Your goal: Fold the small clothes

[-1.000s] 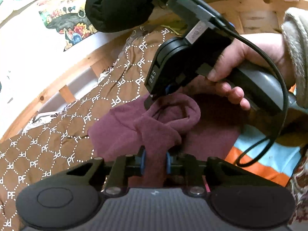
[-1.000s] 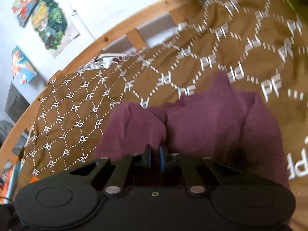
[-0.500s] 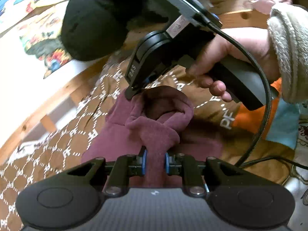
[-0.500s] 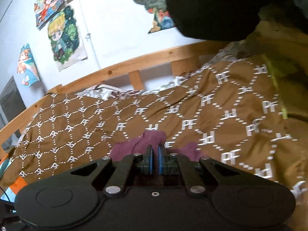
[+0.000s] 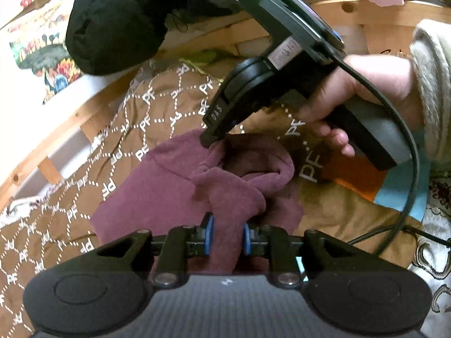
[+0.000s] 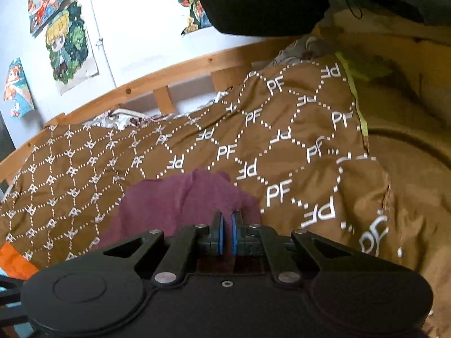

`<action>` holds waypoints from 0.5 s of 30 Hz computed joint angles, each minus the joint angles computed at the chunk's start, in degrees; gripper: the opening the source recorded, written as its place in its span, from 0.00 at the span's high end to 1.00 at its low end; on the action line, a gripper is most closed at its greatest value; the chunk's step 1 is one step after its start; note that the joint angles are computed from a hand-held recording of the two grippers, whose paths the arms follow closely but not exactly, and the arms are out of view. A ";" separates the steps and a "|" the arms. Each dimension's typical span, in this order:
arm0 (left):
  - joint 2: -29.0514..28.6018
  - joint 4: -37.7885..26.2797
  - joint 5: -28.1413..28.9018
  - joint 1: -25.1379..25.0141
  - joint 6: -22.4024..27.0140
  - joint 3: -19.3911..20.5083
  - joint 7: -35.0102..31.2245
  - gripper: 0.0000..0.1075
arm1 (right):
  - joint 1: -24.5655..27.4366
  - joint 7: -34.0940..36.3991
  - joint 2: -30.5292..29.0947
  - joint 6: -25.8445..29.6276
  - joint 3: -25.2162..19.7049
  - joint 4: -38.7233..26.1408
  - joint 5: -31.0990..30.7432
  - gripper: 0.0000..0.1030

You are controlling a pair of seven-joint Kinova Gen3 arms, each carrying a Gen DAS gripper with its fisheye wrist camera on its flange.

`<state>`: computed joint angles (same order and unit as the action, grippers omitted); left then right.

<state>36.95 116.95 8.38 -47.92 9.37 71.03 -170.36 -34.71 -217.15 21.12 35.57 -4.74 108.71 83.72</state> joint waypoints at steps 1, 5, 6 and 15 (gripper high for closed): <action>-0.58 -0.32 0.32 0.37 0.76 -0.61 0.61 0.75 | -0.07 -1.30 0.50 -0.17 0.07 0.26 0.77 0.93; -0.96 -0.62 2.11 -1.25 2.64 0.43 0.46 0.64 | -1.40 -5.78 1.31 2.15 -0.06 1.34 1.94 0.82; -0.89 -0.97 2.74 -1.92 3.97 0.84 0.15 0.57 | -1.86 -8.11 1.24 3.09 -0.20 2.14 3.29 0.78; -7.63 -5.17 16.02 -3.56 14.60 -4.36 6.15 0.20 | -4.06 -12.76 -0.14 11.41 -3.74 6.04 4.97 0.50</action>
